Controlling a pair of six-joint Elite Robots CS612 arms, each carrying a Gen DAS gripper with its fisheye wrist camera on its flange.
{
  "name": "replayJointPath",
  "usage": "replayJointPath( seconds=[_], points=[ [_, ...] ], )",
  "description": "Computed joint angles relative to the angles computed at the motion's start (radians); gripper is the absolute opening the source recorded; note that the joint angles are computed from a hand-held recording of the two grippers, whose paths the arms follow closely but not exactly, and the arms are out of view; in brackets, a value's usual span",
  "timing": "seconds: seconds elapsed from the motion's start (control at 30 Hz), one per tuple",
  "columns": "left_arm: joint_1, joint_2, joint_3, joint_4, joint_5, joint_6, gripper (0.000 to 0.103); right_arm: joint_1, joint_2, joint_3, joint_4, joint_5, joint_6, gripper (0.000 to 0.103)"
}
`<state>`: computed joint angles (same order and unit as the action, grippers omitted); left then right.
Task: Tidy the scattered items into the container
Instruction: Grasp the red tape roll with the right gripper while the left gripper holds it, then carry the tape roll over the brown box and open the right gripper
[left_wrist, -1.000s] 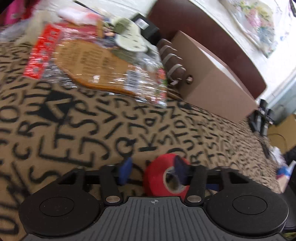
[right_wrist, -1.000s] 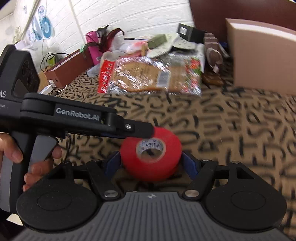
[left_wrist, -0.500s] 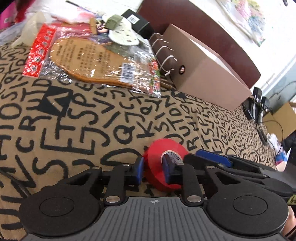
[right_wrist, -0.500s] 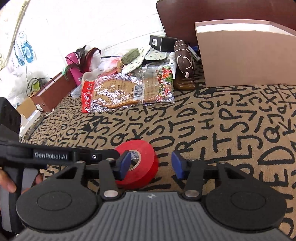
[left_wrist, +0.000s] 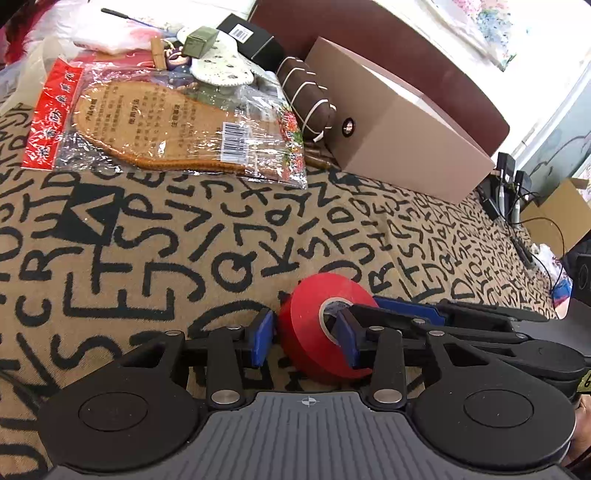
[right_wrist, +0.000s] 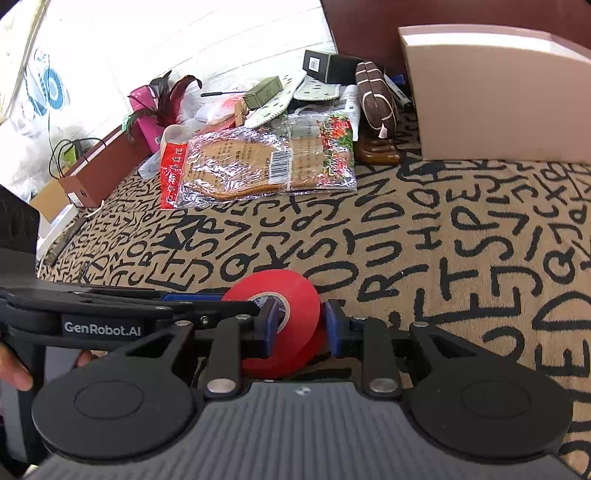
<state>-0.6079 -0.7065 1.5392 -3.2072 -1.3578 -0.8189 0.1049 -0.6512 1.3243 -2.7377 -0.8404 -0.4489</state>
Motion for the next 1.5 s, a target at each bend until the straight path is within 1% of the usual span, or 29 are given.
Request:
replayJointPath(
  seconds=[0.07, 0.1, 0.13, 0.23, 0.33, 0.4, 0.43, 0.5, 0.53, 0.57, 0.7, 0.8, 0.87, 0.93, 1.07, 1.23, 1.37, 1.43, 1.5],
  points=[
    [0.000, -0.001, -0.004, 0.020, 0.001, 0.017, 0.047, 0.000, 0.002, -0.005, 0.014, 0.003, 0.005, 0.031],
    [0.000, -0.002, -0.004, 0.025, 0.003, 0.029, 0.043, 0.000, 0.002, -0.007, 0.018, 0.001, 0.000, 0.032],
    [0.000, -0.002, -0.003, 0.023, 0.002, 0.032, 0.042, 0.001, 0.002, -0.008, 0.022, -0.002, -0.003, 0.032],
    [-0.002, 0.000, -0.002, 0.011, 0.007, 0.019, 0.041, 0.004, 0.003, -0.014, 0.037, -0.012, -0.005, 0.033],
    [-0.001, 0.004, 0.002, -0.012, 0.007, 0.010, 0.046, 0.006, 0.004, -0.018, 0.041, -0.021, 0.005, 0.033],
    [0.000, 0.004, 0.001, -0.012, 0.004, 0.015, 0.045, 0.005, 0.005, -0.019, 0.044, -0.018, 0.002, 0.033],
    [0.001, 0.004, 0.001, -0.009, 0.004, 0.019, 0.046, 0.005, 0.006, -0.020, 0.045, -0.017, -0.004, 0.033],
    [-0.001, 0.001, 0.000, 0.003, 0.014, 0.020, 0.039, 0.003, 0.008, -0.024, 0.051, -0.011, -0.007, 0.033],
    [-0.002, 0.000, 0.001, 0.007, 0.020, 0.018, 0.032, 0.003, 0.009, -0.024, 0.052, -0.009, -0.007, 0.033],
    [-0.004, -0.002, 0.002, 0.012, 0.027, 0.016, 0.029, 0.003, 0.008, -0.023, 0.051, -0.010, -0.002, 0.033],
    [-0.009, -0.012, 0.002, 0.032, 0.022, 0.007, 0.028, 0.002, -0.008, 0.004, 0.017, -0.023, 0.004, 0.032],
    [-0.015, -0.012, -0.015, 0.039, 0.019, 0.031, 0.027, -0.005, -0.024, 0.026, 0.000, -0.031, -0.007, 0.031],
    [-0.020, -0.009, -0.035, 0.035, 0.034, 0.055, 0.027, -0.011, -0.030, 0.033, -0.035, -0.037, 0.008, 0.031],
    [-0.022, -0.003, -0.061, 0.023, 0.047, 0.068, 0.027, -0.019, -0.032, 0.026, -0.057, -0.027, 0.037, 0.031],
    [-0.014, 0.026, -0.140, 0.007, 0.037, 0.077, 0.027, -0.034, -0.021, -0.001, -0.156, -0.014, 0.102, 0.031],
    [0.004, 0.070, -0.279, 0.016, 0.029, 0.143, 0.027, -0.045, 0.010, -0.091, -0.214, -0.009, 0.127, 0.030],
    [0.026, 0.125, -0.433, 0.049, 0.012, 0.200, 0.027, -0.048, 0.051, -0.204, -0.256, -0.012, 0.144, 0.030],
    [0.041, 0.162, -0.527, 0.088, -0.015, 0.203, 0.027, -0.048, 0.080, -0.282, -0.249, -0.016, 0.157, 0.030],
    [0.056, 0.208, -0.637, 0.145, -0.036, 0.202, 0.027, -0.047, 0.114, -0.370, -0.223, -0.033, 0.148, 0.030]
  ],
)
